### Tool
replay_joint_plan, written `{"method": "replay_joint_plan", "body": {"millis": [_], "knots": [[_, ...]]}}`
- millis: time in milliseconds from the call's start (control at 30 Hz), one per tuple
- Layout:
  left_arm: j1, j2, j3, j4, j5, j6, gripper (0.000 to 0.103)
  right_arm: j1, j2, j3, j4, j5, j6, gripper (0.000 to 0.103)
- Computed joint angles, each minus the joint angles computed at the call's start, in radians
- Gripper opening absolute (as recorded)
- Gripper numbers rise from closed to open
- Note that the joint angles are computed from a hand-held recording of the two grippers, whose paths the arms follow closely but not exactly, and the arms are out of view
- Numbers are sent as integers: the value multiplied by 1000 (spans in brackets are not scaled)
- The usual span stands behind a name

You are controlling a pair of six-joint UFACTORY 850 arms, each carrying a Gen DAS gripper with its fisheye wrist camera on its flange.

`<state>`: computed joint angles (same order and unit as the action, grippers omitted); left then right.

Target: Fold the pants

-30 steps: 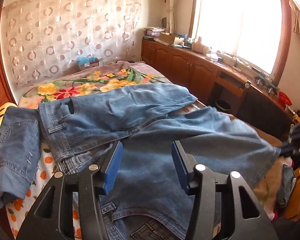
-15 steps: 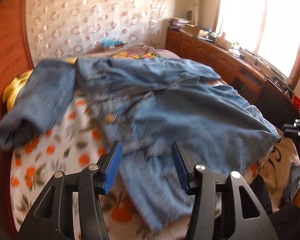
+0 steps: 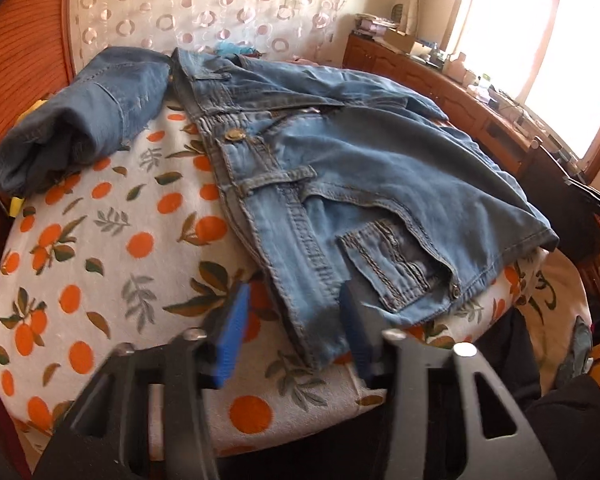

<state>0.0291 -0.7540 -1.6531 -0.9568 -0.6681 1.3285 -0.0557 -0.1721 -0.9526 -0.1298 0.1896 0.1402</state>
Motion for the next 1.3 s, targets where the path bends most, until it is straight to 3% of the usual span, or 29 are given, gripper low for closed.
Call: {"method": "replay_joint_plan", "body": {"millis": [33,133,167,367,500,567,700,800,900,1067,1133,1300], "knots": [[-4,3,7,-3,7,8,34,0,-15,-9,31,7,-19,31],[-20,38,64,-40,113,78,10,-4,-70,-41,72,26,-34,31],[-17,46,76,-72,112,117,6,-2,-89,-52,109,26,-61,31],[19,116,120,-177,115,234,3,6,-163,-106,264,18,-172,31],[70,136,84,-152,82,173,3,-4,-150,-93,183,35,-69,31],[83,143,81,-132,108,171,3,-11,-142,-83,162,45,-42,32],[78,130,75,-71,79,170,3,-20,-144,-69,117,59,9,32],[60,144,101,-98,128,206,3,-19,-146,-67,112,50,21,33],[59,144,91,-131,119,199,20,-19,-145,-66,99,42,43,33],[47,103,25,-211,92,213,66,-26,-147,-66,58,35,98,33],[31,80,-10,-209,86,201,72,-33,-144,-64,29,37,137,34],[-43,-11,-158,-160,85,140,73,-67,-143,-74,-74,53,239,35]]}}
